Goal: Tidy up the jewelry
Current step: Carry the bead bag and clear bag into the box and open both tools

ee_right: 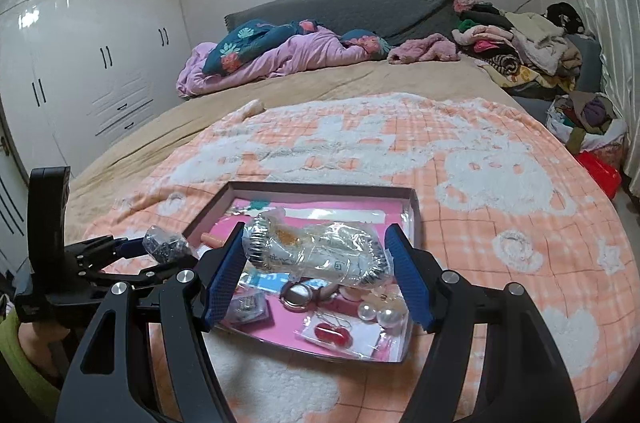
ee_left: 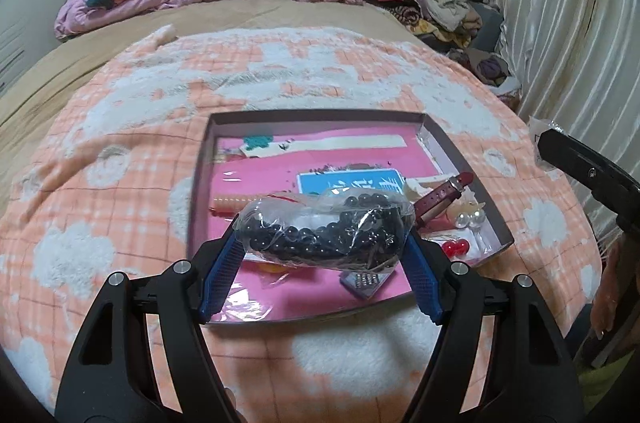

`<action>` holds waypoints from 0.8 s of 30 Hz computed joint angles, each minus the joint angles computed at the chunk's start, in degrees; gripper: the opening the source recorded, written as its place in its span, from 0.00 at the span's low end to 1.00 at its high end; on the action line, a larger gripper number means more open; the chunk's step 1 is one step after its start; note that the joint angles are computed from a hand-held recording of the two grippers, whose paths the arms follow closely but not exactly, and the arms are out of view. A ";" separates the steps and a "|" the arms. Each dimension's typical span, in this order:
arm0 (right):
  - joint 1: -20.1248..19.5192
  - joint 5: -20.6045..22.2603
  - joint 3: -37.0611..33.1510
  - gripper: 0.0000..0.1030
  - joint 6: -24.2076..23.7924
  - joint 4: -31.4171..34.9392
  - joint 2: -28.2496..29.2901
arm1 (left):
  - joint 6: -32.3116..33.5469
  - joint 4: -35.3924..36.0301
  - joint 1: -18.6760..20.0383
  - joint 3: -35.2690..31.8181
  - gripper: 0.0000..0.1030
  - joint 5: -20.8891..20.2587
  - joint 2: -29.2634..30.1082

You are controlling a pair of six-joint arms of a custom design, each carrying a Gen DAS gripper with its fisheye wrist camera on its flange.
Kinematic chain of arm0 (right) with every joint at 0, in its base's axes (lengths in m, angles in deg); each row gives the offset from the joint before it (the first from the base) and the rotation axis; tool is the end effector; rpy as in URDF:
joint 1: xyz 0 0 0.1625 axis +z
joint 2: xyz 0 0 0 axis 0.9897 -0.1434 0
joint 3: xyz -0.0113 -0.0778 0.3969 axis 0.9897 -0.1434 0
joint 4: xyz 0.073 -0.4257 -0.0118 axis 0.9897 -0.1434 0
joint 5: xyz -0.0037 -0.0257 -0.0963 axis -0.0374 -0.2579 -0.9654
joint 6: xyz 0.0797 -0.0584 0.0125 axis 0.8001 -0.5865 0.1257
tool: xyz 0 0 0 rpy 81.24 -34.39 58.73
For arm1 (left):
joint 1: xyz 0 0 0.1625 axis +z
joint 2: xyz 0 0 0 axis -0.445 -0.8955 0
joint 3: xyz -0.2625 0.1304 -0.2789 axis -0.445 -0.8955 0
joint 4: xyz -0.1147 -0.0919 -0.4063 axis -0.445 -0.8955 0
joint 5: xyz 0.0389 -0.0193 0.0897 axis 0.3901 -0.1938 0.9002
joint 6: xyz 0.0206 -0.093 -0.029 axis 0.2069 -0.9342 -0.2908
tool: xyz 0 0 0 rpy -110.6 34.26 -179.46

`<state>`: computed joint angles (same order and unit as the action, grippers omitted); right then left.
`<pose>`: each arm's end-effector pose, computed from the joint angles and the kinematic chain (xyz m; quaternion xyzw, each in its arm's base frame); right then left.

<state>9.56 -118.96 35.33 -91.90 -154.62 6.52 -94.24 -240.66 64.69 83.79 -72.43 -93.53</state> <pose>0.1459 -0.5580 0.2476 0.3632 -0.8734 0.3020 0.1187 -0.2526 -0.4783 0.0428 0.0741 0.8644 -0.3838 0.3164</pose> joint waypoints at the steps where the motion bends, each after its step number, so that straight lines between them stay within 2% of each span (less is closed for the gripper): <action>1: -0.23 -0.17 -0.09 0.66 -0.03 0.02 0.20 | 0.49 -0.27 0.31 -0.44 0.63 -0.41 0.54; 7: -2.20 -1.97 0.45 0.66 -1.57 -1.07 1.46 | 2.69 -2.14 1.60 -2.27 0.63 -2.25 3.21; 12: -3.29 -3.32 -0.02 0.66 -2.24 -1.73 3.20 | 2.51 -0.96 2.54 -3.36 0.64 -3.00 4.36; 24: -3.97 -4.61 -0.55 0.66 -2.85 -1.01 5.27 | 2.12 0.68 3.87 -4.58 0.64 -3.70 5.51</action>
